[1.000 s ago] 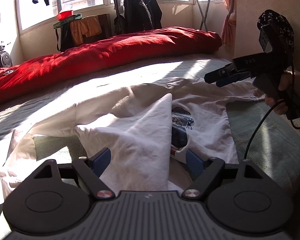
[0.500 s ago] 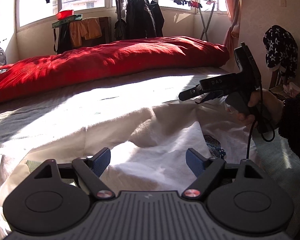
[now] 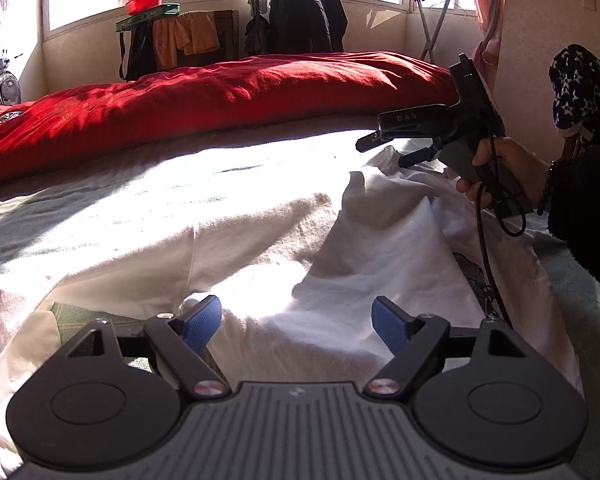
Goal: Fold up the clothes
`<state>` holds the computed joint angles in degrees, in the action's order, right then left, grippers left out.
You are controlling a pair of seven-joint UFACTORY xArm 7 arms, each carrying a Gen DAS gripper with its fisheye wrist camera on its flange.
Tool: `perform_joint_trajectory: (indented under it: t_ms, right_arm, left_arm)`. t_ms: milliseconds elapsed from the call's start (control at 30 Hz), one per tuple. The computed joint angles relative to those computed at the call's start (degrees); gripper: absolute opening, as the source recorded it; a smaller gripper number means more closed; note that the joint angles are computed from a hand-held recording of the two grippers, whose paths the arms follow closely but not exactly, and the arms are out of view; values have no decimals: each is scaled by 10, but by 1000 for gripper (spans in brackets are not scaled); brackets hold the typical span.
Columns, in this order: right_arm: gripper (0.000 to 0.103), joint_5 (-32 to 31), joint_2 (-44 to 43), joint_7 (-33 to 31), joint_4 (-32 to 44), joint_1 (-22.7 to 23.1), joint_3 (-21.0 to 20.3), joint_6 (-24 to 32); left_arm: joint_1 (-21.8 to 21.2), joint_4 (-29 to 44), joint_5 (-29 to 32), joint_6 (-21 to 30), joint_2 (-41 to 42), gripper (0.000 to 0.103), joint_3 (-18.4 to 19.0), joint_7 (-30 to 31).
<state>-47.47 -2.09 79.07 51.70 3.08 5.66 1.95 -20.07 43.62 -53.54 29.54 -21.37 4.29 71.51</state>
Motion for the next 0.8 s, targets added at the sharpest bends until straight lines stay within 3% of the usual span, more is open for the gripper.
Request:
perform_joint_trajectory:
  t_ms: [133, 267, 400, 533, 600, 733, 800]
  right_arm:
    - [103, 137, -59, -132, -34, 36, 1, 28]
    - [103, 299, -156, -262, -94, 134, -33, 70]
    - [103, 382, -252, -304, -147, 196, -13, 136]
    - [103, 430, -334, -268, -203, 209, 63, 167]
    - [103, 455, -375, -218, -237, 206, 117, 161]
    - [103, 493, -435, -91, -305, 207, 203, 112]
    - [103, 504, -454, -16, -340, 197, 244, 62]
  left_arm:
    - [9, -18, 19, 27, -30, 82, 7, -11]
    - [19, -42, 51, 65, -71, 82, 12, -42]
    - [20, -74, 74, 109, -129, 83, 26, -61]
    - [22, -118, 102, 146, -200, 86, 35, -79]
    - [25, -146, 116, 144, -240, 86, 31, -92]
    - [26, -186, 145, 157, -298, 86, 37, -130]
    - [30, -202, 160, 164, -322, 86, 37, -153]
